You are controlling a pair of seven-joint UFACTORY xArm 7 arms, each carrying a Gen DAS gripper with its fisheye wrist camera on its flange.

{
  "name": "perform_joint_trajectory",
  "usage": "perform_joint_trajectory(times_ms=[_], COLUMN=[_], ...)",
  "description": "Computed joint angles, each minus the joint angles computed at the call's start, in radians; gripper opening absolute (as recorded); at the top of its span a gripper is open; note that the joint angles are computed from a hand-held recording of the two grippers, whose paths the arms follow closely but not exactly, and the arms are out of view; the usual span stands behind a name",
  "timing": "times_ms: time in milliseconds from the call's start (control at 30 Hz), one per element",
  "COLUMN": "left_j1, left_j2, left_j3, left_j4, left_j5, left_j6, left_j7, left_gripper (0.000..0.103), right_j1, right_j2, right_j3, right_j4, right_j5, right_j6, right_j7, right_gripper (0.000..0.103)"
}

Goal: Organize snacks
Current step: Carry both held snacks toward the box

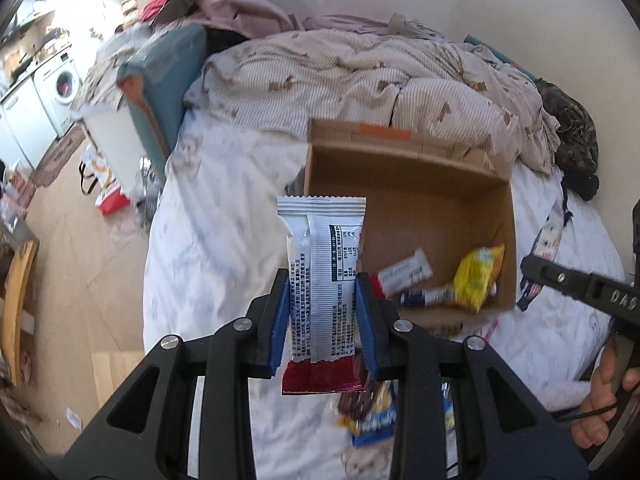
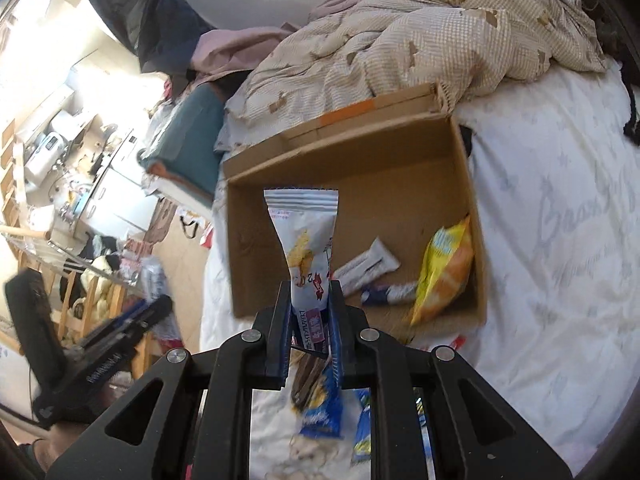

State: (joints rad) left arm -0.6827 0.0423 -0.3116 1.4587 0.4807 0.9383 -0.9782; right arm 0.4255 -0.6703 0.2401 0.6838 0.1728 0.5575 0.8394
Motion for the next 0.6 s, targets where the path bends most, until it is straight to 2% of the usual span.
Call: perform_joint_trajectory(times_ms=[133,267,400,500,600], left_j1=[-0.019,-0.052,-0.062,-0.073,-0.079], left_j2=[0.096,0.171,0.197,0.227,0.241], left_j3=[0.017,0.055,0.091,0.102,0.112], left_j4=[0.112,0.177,0.125,0.131,0.133], left_j5=[0.051,0.082,0.1,0.107,0.09], left_j6=[0.009,-0.007,-0.132,-0.137,-0.154], left_j7=[0.031,0.049,0.047,0.074,0.092], left_gripper=[0.027,0.027,0.027,0.027,0.027], right_j1=[-0.017,-0.011,0.016,0.005,0.016], right_j2=[0.045,0.078,0.11,0.132,0.151], right_j3=[-0.023,-0.034,-0.053,-0.04,-0.059], right_j4=[0.009,-0.017,-0.042,-0.032,-0.029], right_j5=[-0.005,0.01,0.05,0.026,0.044], right_j6=[-0.009,-0.06,-0.09,-0.075,-0.08], right_j7=[-0.025,-0.045,-0.058,-0.07,-0.095], right_gripper=[0.017,0.017,0.017,0.017,0.017])
